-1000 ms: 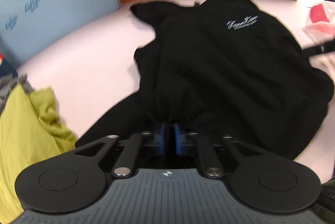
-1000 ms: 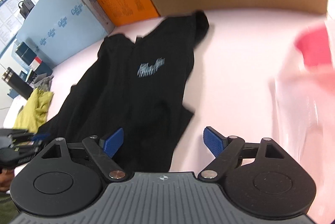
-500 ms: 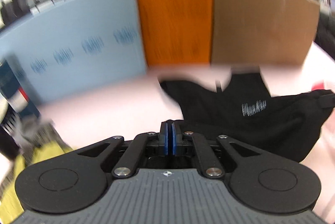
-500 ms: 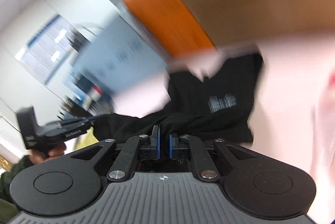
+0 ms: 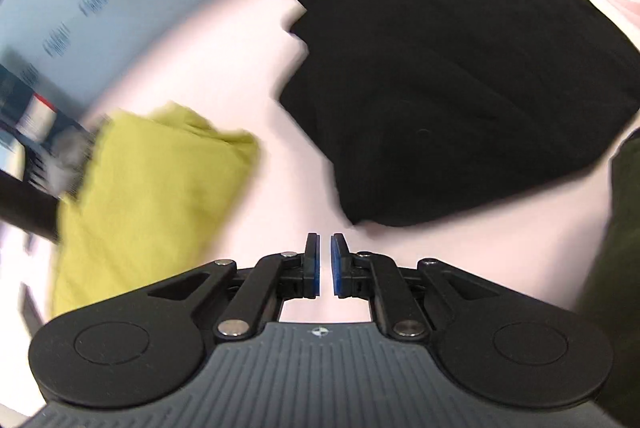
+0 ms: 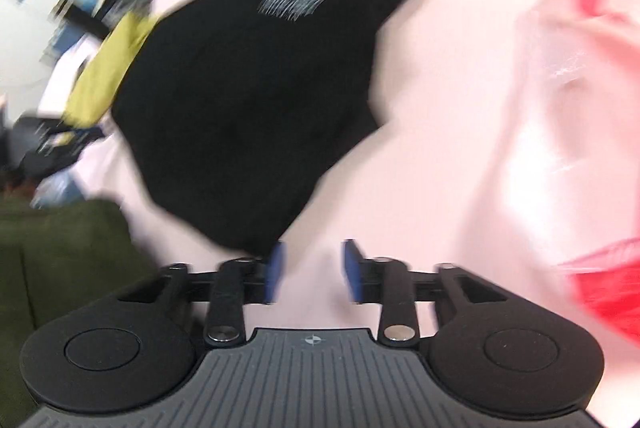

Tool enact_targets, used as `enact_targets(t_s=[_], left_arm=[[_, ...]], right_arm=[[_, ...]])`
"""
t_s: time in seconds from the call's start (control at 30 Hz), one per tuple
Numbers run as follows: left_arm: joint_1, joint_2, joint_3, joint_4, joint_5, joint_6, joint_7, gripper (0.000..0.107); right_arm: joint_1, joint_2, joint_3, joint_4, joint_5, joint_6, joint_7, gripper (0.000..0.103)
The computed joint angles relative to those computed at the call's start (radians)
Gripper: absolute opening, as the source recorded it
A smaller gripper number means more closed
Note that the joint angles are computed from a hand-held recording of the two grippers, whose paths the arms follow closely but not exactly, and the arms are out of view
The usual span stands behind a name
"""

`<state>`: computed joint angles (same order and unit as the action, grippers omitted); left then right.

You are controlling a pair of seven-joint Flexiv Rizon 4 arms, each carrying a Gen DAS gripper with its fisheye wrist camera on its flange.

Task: Fold clothes

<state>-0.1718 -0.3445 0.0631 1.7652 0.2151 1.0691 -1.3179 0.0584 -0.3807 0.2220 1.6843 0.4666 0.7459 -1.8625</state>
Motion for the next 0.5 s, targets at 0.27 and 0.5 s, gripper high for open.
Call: enact_targets(t_s=[0.27, 0.5], left_arm=[[-0.01, -0.184, 0.114, -0.49, 0.118, 0.099, -0.171, 0.027], [0.023, -0.462, 0.048, -0.866, -0.064, -0.054, -0.287, 0.041]], right_arm=[[0.031, -0.051, -0.03, -0.167, -0.147, 0.238, -0.029, 0.061], [0.074, -0.304, -0.051, -0.358, -0.271, 0.428, 0.059, 0.058]])
